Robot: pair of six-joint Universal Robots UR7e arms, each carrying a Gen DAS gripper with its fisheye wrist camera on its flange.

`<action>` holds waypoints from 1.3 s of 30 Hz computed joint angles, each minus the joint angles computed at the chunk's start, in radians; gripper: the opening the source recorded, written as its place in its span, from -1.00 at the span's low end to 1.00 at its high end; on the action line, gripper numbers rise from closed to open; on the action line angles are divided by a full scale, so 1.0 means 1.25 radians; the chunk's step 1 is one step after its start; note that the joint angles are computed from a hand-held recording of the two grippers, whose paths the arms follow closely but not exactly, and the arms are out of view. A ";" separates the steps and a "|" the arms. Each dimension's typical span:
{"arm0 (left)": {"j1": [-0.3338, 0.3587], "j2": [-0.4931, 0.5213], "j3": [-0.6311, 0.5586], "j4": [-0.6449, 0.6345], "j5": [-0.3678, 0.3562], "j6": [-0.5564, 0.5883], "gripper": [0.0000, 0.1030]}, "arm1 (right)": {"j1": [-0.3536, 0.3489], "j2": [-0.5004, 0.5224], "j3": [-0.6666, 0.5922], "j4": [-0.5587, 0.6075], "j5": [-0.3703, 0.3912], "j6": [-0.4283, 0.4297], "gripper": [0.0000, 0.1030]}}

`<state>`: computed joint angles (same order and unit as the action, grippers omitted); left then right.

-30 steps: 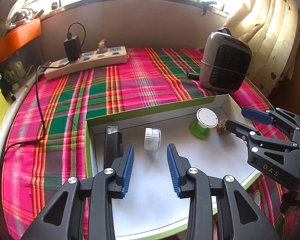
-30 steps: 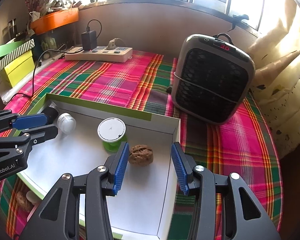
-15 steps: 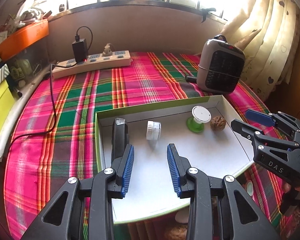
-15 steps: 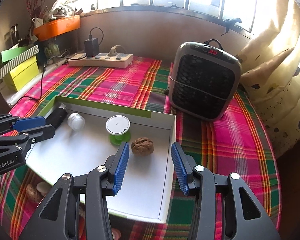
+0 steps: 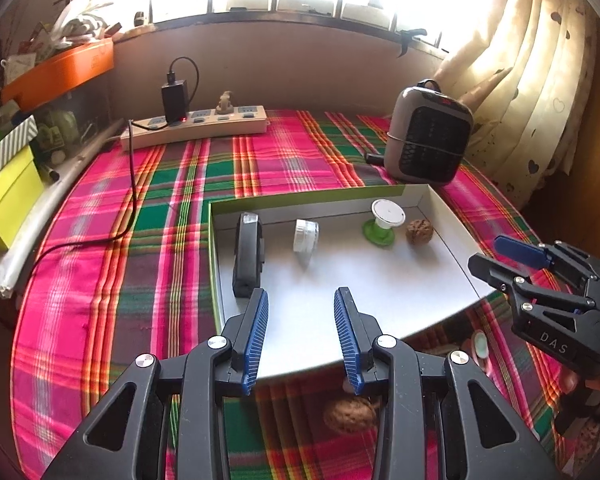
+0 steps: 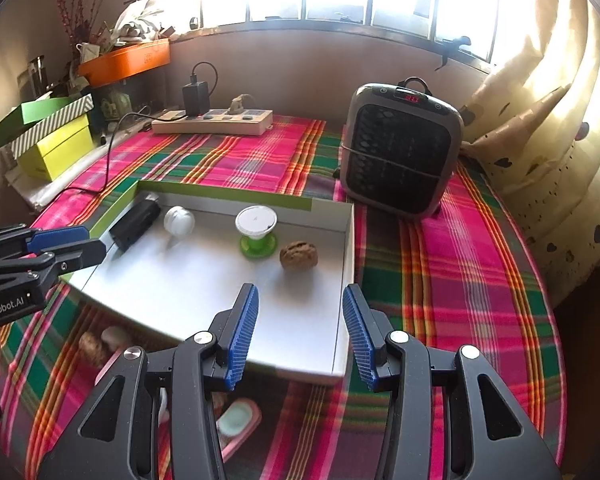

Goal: Organize objects
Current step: 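Withdraw both open grippers from the tray toward the remaining items, then move the right gripper toward the pink-and-white plastic holder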

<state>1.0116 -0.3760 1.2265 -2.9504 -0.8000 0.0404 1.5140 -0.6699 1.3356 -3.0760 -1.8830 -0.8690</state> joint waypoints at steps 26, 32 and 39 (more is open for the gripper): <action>-0.008 -0.060 0.154 -0.053 -0.039 -0.040 -0.28 | -0.026 -0.074 0.151 -0.046 0.034 0.039 -0.05; -0.005 -0.059 0.160 -0.037 -0.055 -0.055 -0.26 | -0.028 -0.078 0.169 -0.038 0.038 0.042 -0.05; 0.000 -0.055 0.155 -0.016 -0.078 -0.070 -0.19 | -0.031 -0.079 0.180 -0.026 0.036 0.051 -0.05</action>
<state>1.0121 -0.4449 1.4205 -2.9705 -0.8975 -0.0469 1.4752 -0.7691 1.5605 -3.1084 -1.8378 -0.8047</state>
